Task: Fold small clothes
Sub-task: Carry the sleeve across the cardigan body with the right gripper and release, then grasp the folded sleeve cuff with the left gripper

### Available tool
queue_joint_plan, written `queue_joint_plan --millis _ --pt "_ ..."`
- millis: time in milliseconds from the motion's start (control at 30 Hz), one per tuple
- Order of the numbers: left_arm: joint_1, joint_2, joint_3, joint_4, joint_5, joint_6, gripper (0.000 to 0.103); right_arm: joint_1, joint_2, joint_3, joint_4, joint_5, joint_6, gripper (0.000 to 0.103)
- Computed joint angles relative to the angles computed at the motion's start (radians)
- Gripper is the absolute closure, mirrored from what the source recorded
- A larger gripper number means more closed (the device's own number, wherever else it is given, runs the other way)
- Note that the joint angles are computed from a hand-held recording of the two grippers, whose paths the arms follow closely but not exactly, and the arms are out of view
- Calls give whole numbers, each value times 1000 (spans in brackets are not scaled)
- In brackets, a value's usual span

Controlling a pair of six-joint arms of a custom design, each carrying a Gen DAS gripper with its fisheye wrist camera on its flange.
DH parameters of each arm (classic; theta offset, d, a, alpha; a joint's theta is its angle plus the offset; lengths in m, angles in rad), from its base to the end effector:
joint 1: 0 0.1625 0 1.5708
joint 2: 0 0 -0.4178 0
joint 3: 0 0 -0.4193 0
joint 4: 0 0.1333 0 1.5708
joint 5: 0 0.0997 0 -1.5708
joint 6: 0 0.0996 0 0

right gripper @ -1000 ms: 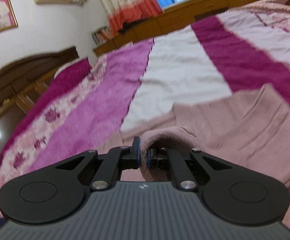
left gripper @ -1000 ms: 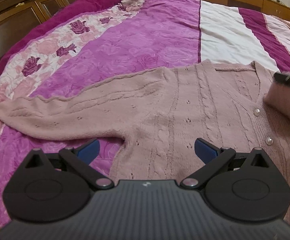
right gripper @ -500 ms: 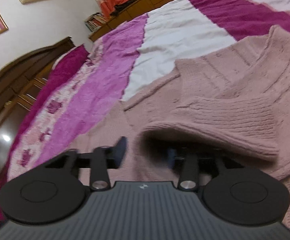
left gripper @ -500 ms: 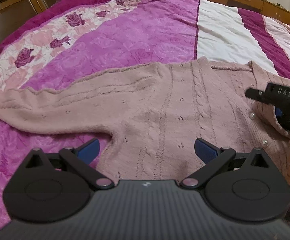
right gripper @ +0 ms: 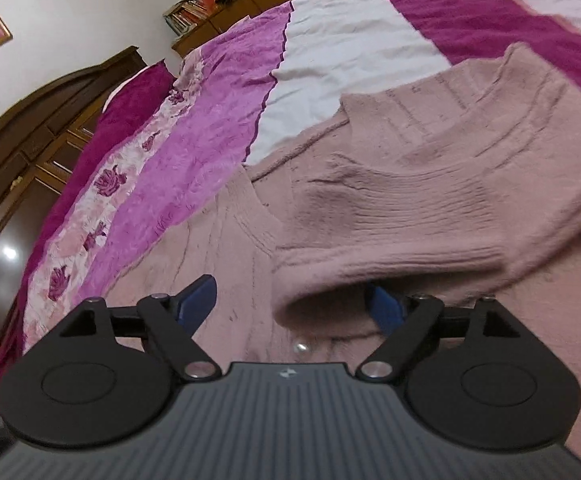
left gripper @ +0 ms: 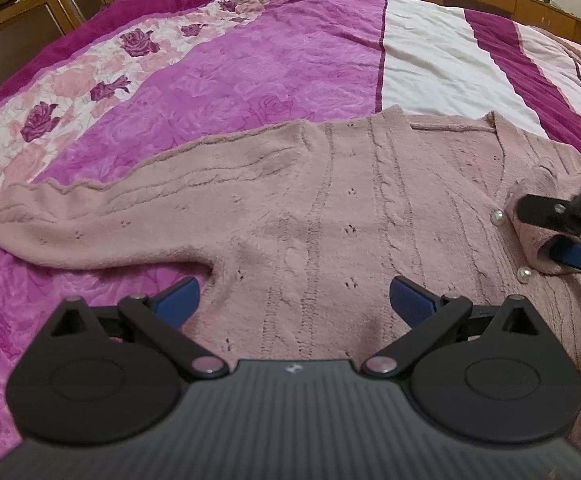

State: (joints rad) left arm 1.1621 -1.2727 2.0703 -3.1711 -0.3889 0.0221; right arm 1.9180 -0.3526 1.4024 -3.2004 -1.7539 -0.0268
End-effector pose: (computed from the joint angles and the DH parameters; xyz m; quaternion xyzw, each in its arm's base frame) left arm 0.0034 -0.5594 0.3073 -0.0492 0.7933 -0.4169 0.4410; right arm 0.3594 -0.6546 -0.0842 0.1517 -0.9425 0.2950 0.0411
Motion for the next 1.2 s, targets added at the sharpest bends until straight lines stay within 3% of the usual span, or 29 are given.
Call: queue_joint_plan --millis 200,367,633,767,900,1033,1100,1167,1200 --pt "-5 -3 7 -13 -3 13 0 6 -93 126 -34 -43 -24 12" --pt "-15 5 5 -27 3 32 0 12 -141 210 -141 -88 -121 11" --pt "-39 43 -14 -33 9 62 0 4 -124 222 -337 -197 -223 9" --pt "-44 61 -28 3 -8 50 0 -13 -104 214 -421 -204 -242 9" --pt "-56 120 -56 -80 -18 157 0 -36 -89 193 -470 -196 -256 8" --pt "-64 184 -99 -136 -52 261 5 -70 -87 189 -517 -183 -198 8" --pt "-67 217 -117 -172 -81 342 13 -90 -94 202 -539 -173 -152 8" --pt "-71 246 -133 -199 -105 424 27 -107 -99 217 -565 -163 -126 8" --pt "-72 261 -141 -213 -118 465 28 -115 -101 224 -579 -154 -119 8"
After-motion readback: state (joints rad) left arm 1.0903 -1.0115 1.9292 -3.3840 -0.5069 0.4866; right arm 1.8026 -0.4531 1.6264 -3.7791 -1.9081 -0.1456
